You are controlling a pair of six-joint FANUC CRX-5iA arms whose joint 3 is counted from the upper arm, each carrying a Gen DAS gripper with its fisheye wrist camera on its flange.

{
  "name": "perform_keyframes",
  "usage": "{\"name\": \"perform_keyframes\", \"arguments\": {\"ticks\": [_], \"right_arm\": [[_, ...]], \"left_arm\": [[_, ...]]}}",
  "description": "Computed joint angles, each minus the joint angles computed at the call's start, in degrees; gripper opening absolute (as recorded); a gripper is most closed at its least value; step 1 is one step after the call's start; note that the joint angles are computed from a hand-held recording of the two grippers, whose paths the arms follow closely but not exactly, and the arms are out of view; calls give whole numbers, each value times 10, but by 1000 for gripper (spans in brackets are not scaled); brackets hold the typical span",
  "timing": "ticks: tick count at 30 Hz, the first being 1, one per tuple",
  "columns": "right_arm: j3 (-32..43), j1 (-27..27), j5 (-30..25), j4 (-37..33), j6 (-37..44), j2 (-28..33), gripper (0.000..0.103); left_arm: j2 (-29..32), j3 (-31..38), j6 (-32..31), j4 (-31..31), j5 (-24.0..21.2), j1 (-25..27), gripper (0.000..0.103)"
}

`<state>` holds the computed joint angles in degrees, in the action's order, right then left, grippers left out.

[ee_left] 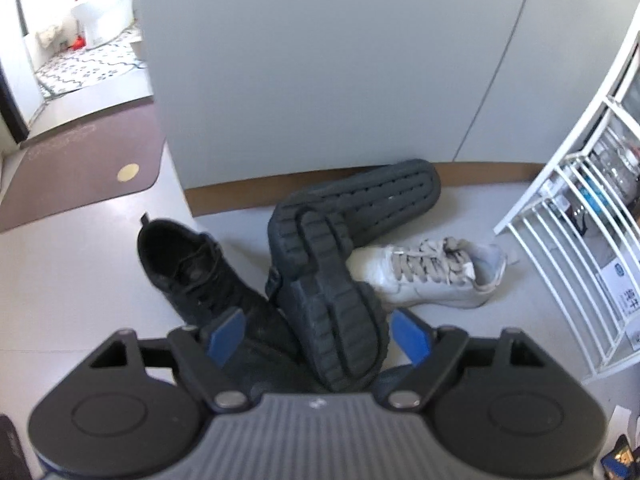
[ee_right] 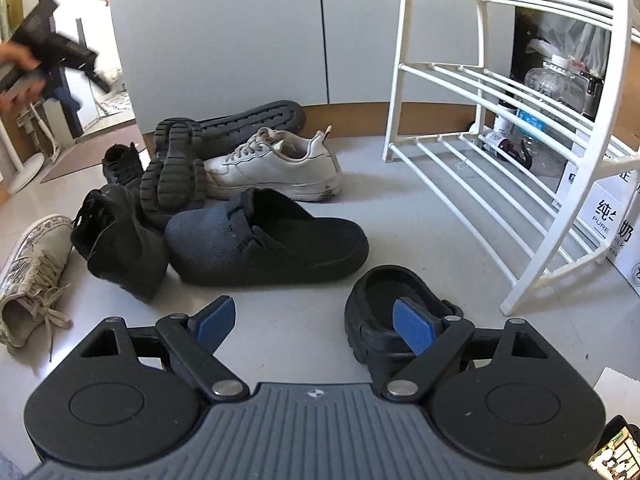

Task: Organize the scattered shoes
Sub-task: 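Lower the clog by the rack and open the right tool while the left tool reaches the pile, then close the left tool on the heel of the black platform clog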

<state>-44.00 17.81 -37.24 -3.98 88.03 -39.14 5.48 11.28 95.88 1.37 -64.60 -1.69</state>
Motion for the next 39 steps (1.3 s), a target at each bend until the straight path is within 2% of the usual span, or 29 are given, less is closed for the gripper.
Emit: {"name": "perform_keyframes", "arguments": {"ticks": [2, 4, 7, 15, 17, 21, 23, 30, 33, 39], "right_arm": [[11, -9, -8, -30, 26, 3, 88], [21, -19, -17, -61, 53, 7, 88], [33, -33, -25, -94, 87, 10, 88], [54, -75, -53, -149, 144, 23, 89], [56, -79, -59, -147, 152, 30, 90], [19, -43, -37, -44, 59, 19, 89], [14, -47, -41, -26, 44, 22, 89], [17, -78, -74, -41, 92, 33, 89], [14, -78, -79, -41, 99, 31, 89], [26, -120, -105, -94, 194, 20, 89]], "left_arm": [[26, 48, 27, -32, -16, -16, 94], [43, 74, 37, -49, -26, -27, 95], [90, 132, 78, -82, -71, -41, 95], [126, 140, 132, -63, -70, -36, 95], [133, 133, 142, -63, -66, -35, 95], [143, 121, 146, -59, -58, -34, 95], [148, 107, 146, -57, -44, -34, 95], [165, 75, 161, -55, -7, -34, 95], [168, 65, 167, -66, 24, -34, 95], [187, 65, 187, -82, 43, -34, 95]]}}
